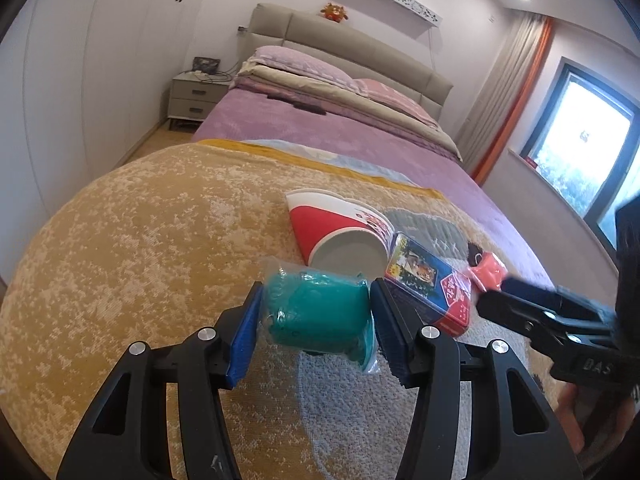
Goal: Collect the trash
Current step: 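Grasp the tiger-print card box with the right tool while the left tool holds the teal pack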
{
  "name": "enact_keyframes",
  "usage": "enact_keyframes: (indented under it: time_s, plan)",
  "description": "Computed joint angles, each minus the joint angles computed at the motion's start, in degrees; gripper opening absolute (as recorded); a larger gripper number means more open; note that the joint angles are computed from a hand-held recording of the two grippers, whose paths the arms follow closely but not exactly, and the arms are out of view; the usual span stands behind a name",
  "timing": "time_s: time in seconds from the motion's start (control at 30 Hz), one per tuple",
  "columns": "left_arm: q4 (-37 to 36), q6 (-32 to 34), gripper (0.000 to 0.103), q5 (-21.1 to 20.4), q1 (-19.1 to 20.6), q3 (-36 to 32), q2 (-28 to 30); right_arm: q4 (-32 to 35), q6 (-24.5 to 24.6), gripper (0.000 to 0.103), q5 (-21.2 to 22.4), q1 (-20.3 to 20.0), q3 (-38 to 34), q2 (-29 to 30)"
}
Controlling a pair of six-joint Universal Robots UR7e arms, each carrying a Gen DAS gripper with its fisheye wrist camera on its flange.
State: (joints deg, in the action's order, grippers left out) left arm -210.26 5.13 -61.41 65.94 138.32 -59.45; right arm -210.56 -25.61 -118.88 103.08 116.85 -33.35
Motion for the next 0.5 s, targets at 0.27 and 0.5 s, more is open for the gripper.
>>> enact_keyframes:
  time_s: [0.27, 0.5]
  plan:
    - [2.1, -1.5, 0.051, -3.3, 2.1, -0.5, -1.3, 4.6, -8.4, 0.087, -4.7, -1.1, -7.1, 5.0]
    - [2.6, -0.5, 0.051, -3.4, 1.9, -1.0, -0.9, 5.3, -10.9, 0.087, -6.2, -0.7, -10.3, 7.1]
